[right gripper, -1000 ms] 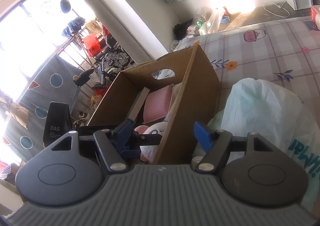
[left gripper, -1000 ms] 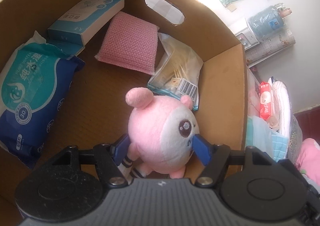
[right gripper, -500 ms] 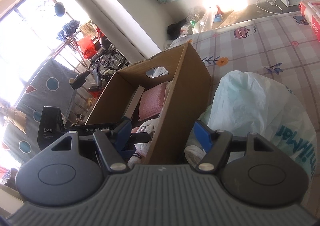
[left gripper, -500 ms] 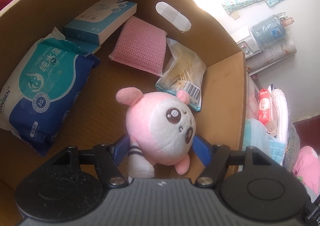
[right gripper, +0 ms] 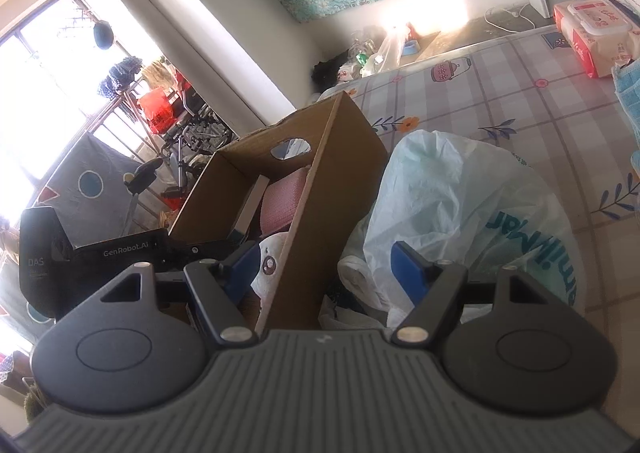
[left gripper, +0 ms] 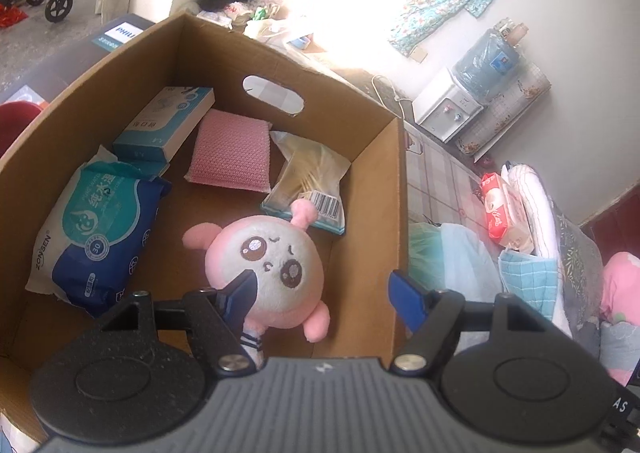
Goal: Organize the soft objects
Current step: 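Move the right gripper back to the blue towel on the bed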
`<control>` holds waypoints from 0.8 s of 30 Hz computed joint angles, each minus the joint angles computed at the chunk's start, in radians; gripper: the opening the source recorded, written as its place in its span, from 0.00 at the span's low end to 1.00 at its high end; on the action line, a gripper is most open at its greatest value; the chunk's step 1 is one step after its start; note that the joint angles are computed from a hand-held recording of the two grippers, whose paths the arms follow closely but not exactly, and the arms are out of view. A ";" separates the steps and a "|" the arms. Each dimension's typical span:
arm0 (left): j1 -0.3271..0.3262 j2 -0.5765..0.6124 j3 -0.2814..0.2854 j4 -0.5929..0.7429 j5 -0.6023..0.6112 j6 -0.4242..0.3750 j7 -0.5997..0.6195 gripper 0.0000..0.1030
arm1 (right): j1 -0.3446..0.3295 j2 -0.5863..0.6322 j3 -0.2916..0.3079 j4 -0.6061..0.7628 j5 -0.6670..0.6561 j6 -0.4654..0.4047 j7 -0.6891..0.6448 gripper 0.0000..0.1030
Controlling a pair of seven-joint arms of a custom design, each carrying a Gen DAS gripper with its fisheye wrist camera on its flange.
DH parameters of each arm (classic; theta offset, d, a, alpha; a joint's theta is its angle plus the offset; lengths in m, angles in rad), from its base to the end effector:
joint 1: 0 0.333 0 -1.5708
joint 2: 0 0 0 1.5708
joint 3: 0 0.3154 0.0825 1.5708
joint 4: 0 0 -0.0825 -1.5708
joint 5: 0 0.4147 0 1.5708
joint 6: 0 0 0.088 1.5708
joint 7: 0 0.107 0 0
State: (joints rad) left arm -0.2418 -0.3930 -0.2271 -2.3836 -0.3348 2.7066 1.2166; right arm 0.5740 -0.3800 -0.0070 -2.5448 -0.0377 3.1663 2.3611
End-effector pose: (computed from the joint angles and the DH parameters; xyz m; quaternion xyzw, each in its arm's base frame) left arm 0.4521 -0.2261 0.5332 -0.7002 0.6196 -0.3502 0.0566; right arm 0.4091 0.2643 0.5092 -0.5600 0.6752 -0.0585 0.4765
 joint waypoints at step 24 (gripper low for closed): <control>-0.167 0.388 -0.149 0.310 0.470 0.144 -0.082 0.70 | -0.657 -0.189 0.072 -0.213 -0.271 -0.086 0.043 0.53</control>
State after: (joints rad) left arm -0.4089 -0.0048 -0.3757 -2.0739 0.1350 2.8508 1.1344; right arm -0.0830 -0.5687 0.0651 -2.7576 -0.3086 3.0805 2.4046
